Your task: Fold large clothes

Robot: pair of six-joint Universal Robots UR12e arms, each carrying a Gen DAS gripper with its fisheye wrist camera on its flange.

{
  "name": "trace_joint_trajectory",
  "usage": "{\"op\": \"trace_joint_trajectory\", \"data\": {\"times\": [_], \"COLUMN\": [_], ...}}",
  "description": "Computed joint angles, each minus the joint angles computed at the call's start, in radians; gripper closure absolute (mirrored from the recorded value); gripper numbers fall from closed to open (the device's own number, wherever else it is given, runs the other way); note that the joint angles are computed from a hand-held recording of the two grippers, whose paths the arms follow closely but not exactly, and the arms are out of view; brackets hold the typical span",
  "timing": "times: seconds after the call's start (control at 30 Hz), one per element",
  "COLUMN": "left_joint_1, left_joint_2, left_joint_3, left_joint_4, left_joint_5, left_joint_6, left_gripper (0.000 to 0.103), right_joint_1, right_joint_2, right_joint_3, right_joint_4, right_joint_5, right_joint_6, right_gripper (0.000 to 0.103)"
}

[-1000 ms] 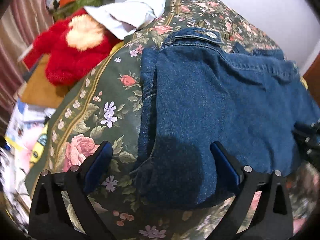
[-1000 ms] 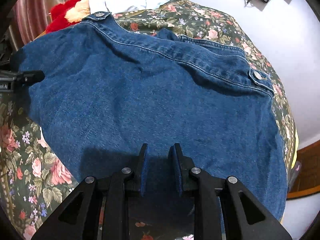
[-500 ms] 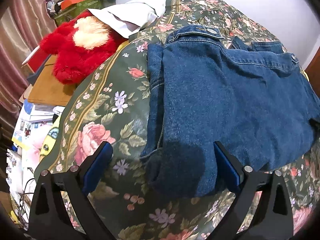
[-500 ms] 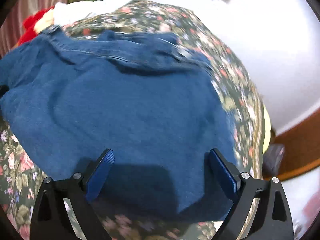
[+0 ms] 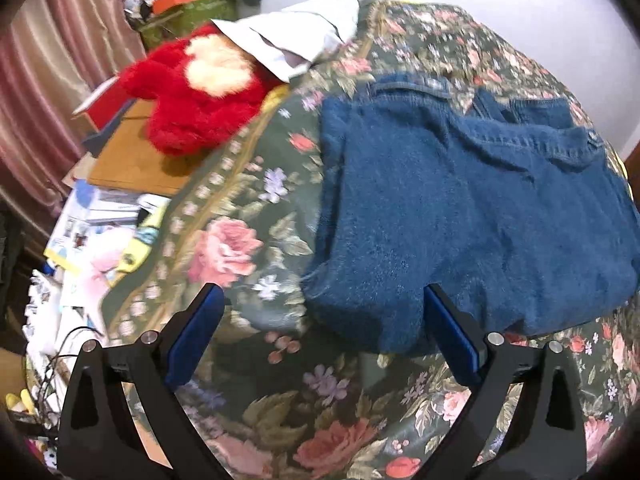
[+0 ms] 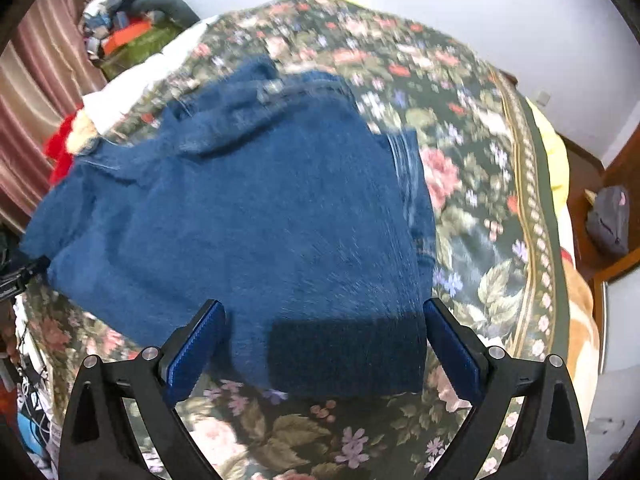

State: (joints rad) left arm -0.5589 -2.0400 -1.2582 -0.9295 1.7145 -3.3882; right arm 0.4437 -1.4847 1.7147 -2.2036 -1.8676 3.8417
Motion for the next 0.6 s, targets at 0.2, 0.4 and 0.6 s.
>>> {"op": "trace_joint_trajectory", "data": {"times": [0.2,0.4,0.6], "left_joint_1": [0.005,-0.013,0.004], "left_joint_2": [0.048,0.044,0.043], "left_joint_3": [-0.051,-0.058,-0.108], "left_joint_4": [0.117,0.111,0.146], "left_joint_5": [-0.059,-0.042,-0.201], "left_joint_6": [-0.119,-0.269,-0.486], "left_gripper": [0.003,0.003,0.003], "right_joint_1": [0.04,0.055,0.073], "right_joint_2": [0.019,0.08,0.155], "right_joint_3": [-0.041,-0.093,-0.133], "right_joint_4": [-0.09,-0.085,0.023], "right_joint_5": [-0.075,-0.019,-0.027], "right_joint_6": [-0.048,-0.105,-0.15], "right_gripper": [0.005,0.005,0.004]}}
